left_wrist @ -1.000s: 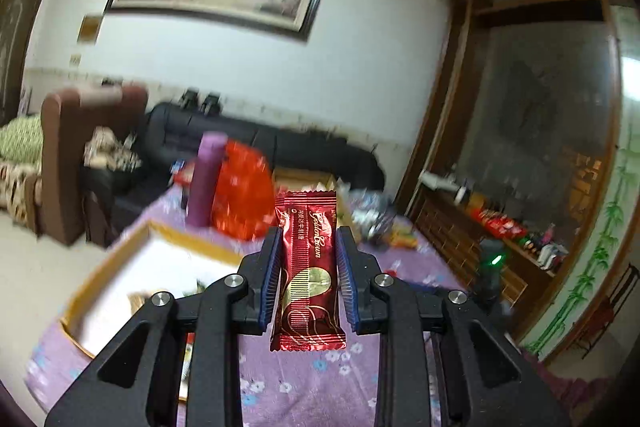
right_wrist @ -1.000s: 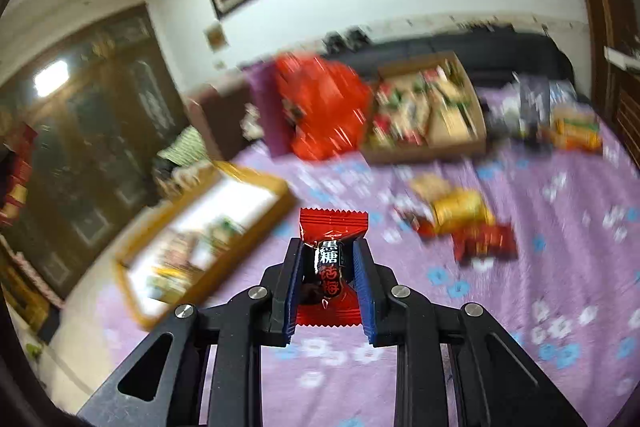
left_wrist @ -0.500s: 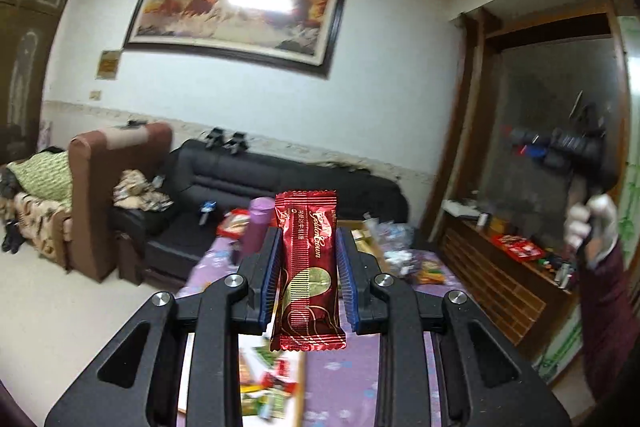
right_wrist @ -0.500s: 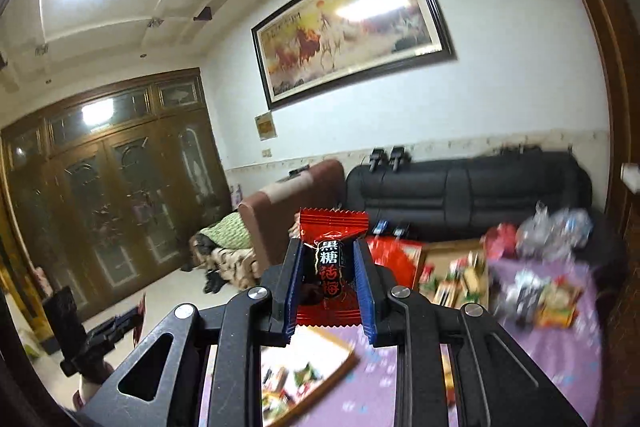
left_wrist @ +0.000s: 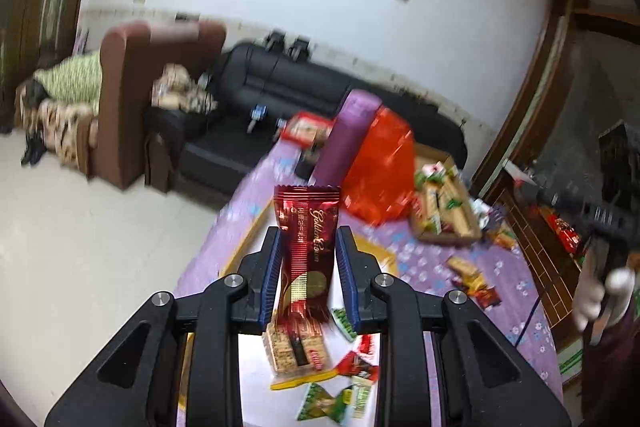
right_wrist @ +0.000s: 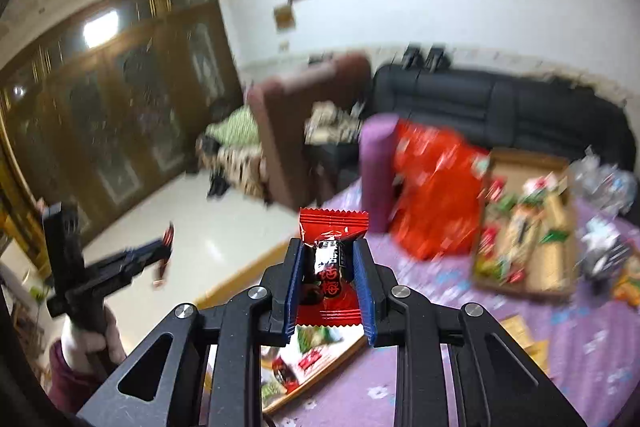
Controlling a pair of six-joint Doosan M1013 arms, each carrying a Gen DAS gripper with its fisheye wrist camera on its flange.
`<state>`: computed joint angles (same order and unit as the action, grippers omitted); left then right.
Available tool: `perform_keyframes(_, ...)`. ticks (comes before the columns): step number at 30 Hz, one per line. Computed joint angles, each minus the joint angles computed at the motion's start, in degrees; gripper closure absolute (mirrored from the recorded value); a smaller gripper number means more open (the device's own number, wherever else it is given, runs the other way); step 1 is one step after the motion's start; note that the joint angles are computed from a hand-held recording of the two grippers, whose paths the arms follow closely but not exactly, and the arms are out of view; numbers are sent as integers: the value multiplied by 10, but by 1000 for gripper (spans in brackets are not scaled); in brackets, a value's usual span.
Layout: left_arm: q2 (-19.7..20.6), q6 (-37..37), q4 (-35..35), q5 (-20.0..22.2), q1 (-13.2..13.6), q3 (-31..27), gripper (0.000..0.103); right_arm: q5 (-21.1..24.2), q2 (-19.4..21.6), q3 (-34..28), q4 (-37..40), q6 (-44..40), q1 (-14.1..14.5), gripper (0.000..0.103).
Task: Organize snacks
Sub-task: 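Carry both held candies over the white tray and release them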
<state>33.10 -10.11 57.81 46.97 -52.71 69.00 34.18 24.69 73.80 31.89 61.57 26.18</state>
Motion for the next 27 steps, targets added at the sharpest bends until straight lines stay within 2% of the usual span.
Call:
perform_keyframes(6, 23, -5, -69, -52, 26, 10, 78, 58, 88, -56, -51, 66, 19, 78)
perform_keyframes(12, 35, 16, -115, -87, 35, 13, 78, 102, 147, -114, -75, 107, 33, 78)
perform_keyframes(14, 38, 19, -115, -96, 35, 10, 75, 115, 163, -132, -76, 120, 35, 77)
perform_keyframes(17, 42, -20, -84, -113, 35, 12, 59, 135, 184, -156, -64, 140, 33, 75)
perform_keyframes(18, 43, -33, -77, -118, 35, 11, 53, 134, 185, -156, -63, 149, 33, 73)
perform_keyframes(23, 54, -112, -41, -166, 38, 5, 50, 102, 158, -109, -14, 136, 19, 66)
perform_keyframes(25, 65, -105, -43, -158, 34, -13, 47, 86, 137, -77, 5, 116, 13, 63)
perform_keyframes(27, 82, -46, -85, -134, 29, -43, 47, 71, 116, -45, 21, 92, 7, 62)
